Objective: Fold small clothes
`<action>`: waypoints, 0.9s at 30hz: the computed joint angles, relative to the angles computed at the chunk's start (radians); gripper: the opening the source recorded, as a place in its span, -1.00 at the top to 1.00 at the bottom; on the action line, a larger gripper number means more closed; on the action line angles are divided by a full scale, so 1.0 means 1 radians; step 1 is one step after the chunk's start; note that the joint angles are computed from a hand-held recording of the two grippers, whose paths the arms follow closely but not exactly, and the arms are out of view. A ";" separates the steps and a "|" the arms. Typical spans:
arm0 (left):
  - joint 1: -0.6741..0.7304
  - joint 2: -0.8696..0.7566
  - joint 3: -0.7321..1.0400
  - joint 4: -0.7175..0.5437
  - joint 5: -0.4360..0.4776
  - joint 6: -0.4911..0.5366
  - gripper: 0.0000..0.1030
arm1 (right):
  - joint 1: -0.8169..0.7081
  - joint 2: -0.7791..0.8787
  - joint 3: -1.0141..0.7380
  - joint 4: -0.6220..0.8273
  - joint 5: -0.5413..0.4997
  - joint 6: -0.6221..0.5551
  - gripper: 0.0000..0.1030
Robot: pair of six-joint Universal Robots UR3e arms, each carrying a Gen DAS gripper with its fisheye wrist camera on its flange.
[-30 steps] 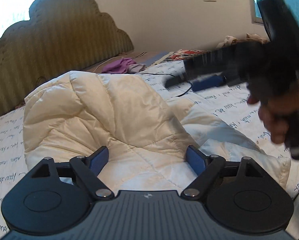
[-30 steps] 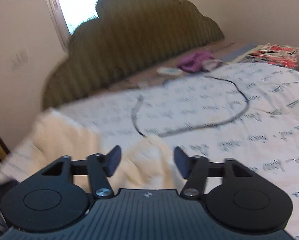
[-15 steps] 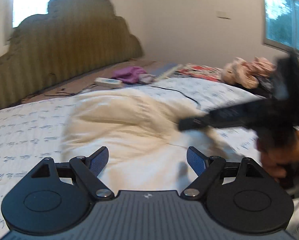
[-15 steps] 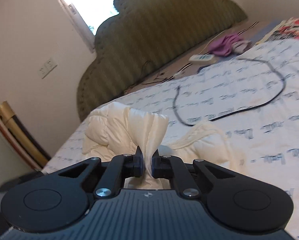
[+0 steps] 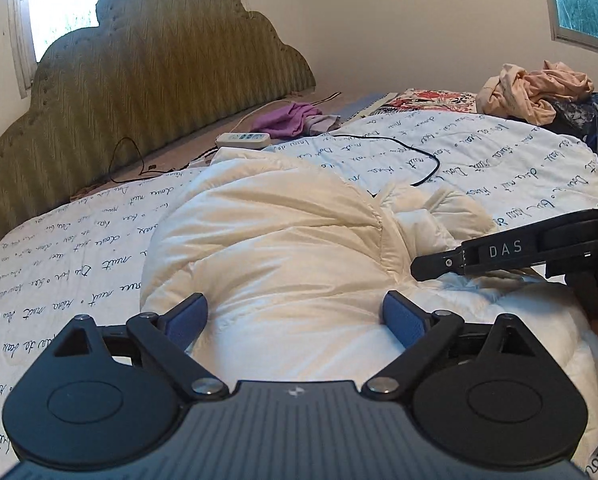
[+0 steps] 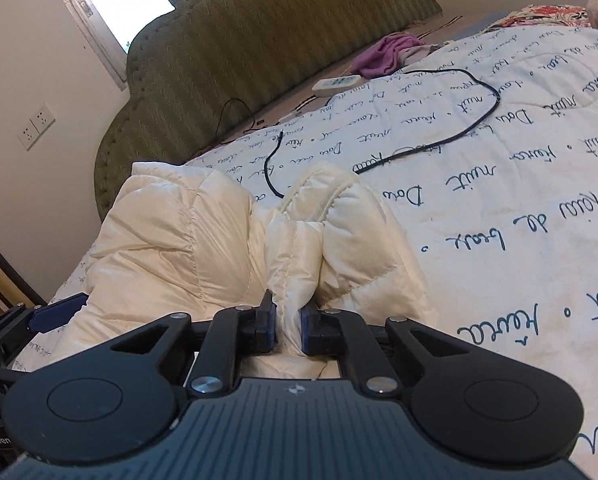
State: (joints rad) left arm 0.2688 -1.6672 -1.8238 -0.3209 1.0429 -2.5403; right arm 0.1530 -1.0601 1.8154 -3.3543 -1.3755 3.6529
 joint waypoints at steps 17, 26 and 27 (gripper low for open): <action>-0.042 -0.057 -0.012 0.092 0.052 -0.010 -0.92 | 0.039 0.041 -0.040 0.018 -0.086 -0.023 0.69; -0.049 -0.070 -0.041 0.165 0.060 -0.009 -0.95 | 0.038 0.044 -0.040 0.014 -0.082 -0.017 0.66; -0.040 -0.068 -0.052 0.180 0.043 -0.007 -0.95 | 0.031 0.039 -0.033 0.010 -0.070 -0.011 0.64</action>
